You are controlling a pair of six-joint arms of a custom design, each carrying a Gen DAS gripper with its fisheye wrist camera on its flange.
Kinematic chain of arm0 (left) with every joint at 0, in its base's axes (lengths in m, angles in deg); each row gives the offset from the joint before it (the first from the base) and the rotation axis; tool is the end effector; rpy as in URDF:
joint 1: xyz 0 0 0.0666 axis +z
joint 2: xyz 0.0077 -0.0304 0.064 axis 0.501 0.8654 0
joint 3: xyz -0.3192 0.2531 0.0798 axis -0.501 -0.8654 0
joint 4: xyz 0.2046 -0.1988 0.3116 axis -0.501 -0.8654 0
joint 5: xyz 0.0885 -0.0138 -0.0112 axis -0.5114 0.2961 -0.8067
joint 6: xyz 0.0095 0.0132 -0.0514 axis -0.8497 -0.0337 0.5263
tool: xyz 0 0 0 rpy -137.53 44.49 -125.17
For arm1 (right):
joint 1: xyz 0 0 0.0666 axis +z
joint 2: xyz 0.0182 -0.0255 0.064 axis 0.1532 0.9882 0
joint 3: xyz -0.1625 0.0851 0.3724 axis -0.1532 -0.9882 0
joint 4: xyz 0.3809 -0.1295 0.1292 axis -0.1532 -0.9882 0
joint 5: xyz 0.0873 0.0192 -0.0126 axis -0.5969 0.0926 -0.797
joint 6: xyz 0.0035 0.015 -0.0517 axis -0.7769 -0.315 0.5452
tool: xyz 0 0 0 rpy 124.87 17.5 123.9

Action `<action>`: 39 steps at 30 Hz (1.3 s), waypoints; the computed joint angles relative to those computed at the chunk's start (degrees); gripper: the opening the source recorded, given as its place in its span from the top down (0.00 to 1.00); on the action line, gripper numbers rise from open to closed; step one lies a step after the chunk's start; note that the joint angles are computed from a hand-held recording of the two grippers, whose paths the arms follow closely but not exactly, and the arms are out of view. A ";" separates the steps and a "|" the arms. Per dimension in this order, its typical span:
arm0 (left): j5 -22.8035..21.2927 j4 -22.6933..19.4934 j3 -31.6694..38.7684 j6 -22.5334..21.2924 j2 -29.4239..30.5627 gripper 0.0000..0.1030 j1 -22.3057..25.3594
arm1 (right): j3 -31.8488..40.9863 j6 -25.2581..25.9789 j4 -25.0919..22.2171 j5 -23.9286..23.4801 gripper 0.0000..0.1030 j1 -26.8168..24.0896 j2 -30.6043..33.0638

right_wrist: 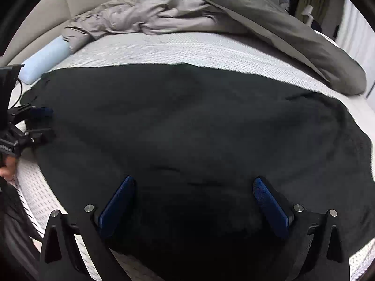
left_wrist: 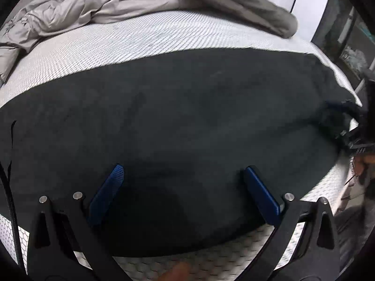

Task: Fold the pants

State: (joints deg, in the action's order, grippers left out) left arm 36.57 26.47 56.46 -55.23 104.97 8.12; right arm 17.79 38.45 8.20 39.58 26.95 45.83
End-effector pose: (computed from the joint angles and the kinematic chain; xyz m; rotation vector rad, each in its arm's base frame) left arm 0.6256 -0.2589 0.4057 0.6071 2.5323 -0.3398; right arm 0.6086 0.1898 0.3512 -0.0324 2.5236 -0.1036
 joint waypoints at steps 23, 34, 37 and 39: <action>-3.68 -9.45 17.99 3.21 11.59 0.01 -4.24 | 10.87 -1.26 -5.88 2.91 0.01 -0.71 7.71; -4.40 -4.50 10.19 0.75 6.34 0.01 -2.87 | -4.54 -3.92 0.11 6.09 0.06 -6.72 -4.76; -2.47 -1.08 5.74 1.00 2.46 0.01 -2.90 | -5.60 -2.79 1.47 7.51 0.05 -5.18 -6.44; 0.41 1.61 3.08 0.46 -0.06 0.01 -3.67 | -7.16 -3.06 4.19 5.26 0.04 -3.32 -8.47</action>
